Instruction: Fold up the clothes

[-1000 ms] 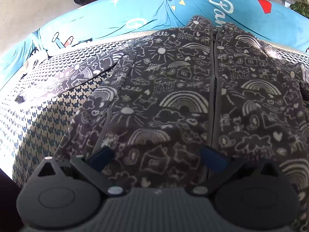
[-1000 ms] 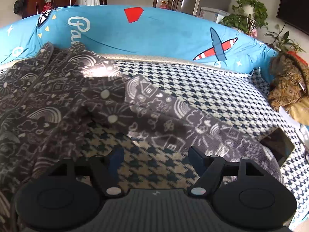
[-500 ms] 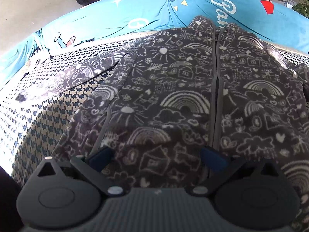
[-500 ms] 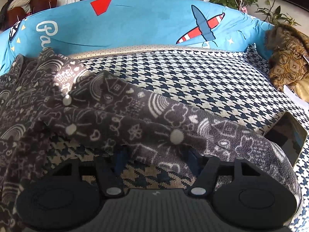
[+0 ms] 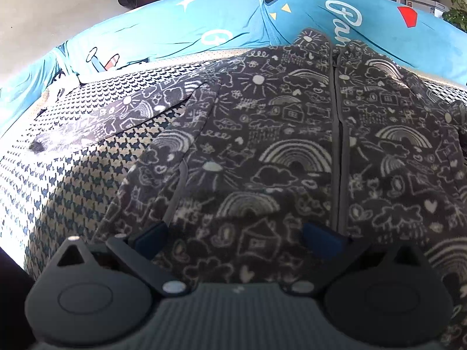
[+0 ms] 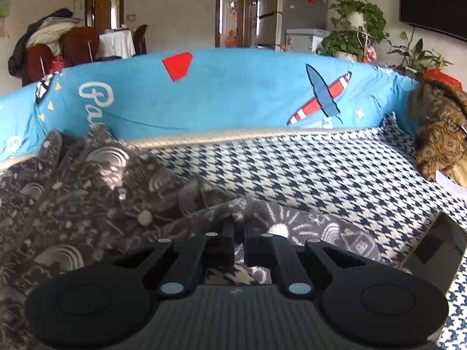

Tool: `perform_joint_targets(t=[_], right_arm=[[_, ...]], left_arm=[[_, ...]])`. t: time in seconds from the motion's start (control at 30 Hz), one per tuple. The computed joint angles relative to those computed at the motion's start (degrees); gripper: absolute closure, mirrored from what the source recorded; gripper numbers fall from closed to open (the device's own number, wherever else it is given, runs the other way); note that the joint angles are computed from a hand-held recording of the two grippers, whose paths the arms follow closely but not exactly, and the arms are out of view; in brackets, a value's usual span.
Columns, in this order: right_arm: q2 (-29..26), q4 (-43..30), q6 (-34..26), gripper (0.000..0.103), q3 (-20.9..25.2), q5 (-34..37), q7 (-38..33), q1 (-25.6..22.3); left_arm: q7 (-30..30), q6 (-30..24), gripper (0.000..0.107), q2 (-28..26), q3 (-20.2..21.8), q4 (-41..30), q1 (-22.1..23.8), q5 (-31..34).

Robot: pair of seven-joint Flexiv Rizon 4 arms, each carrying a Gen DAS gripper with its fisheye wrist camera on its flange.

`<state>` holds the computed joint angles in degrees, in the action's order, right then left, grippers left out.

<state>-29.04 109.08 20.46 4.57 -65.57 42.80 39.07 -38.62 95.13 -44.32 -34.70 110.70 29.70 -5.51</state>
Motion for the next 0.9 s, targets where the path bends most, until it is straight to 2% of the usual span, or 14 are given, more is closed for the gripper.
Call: perform_joint_targets(t=[0.07,0.2,0.3,0.33,0.4,0.47,0.53,0.8,0.9], right_arm=[[-0.56,-0.80,1.44,0.095,-1.24,-5.93,0.11,0.43],[-2.65,-3.47,13.85,0.093,-2.98,-21.25,-1.69,-1.69],[-5.39,-7.50,21.57,0.092,-3.32,-25.28,-6.62,-2.67],[-6.30,-8.75,23.29,0.086,-3.40,-25.35,-8.24,-2.57],[-7.46,-10.36,24.00,0.075,-3.67,-23.63,-10.87,-1.59],[-7.73,-10.72,24.50,0.069,-4.20,-22.88,-11.60,-0.72],[-7.68,-10.49,22.64,0.066,-4.52,-20.84,-12.11,0.40],[-6.07,-8.49,11.14,0.066,-2.76,-2.16,-13.69,2.84],[-5.62,-8.35,6.25,0.060,-2.26,3.27,-13.63,3.66]], left_arm=[[-0.27,-0.07,0.004,-0.13,-0.22,-0.45,0.46,-0.36],[-0.62,-0.30,0.004,-0.27,-0.30,-1.11,1.06,-0.82],[-0.69,-0.36,0.004,-0.26,-0.33,-1.18,1.30,-1.02],[-0.69,-0.28,0.004,-0.24,-0.32,-1.13,1.31,-1.01],[-0.73,-0.11,0.004,-0.22,-0.31,-1.03,1.34,-0.94],[-0.81,0.04,0.004,-0.19,-0.29,-0.95,1.37,-0.83],[-0.91,0.19,0.004,-0.17,-0.28,-0.86,1.41,-0.70],[-1.43,0.74,0.004,0.13,0.36,-0.45,0.98,0.10],[-1.58,0.85,0.004,0.29,0.97,-0.28,0.46,0.37]])
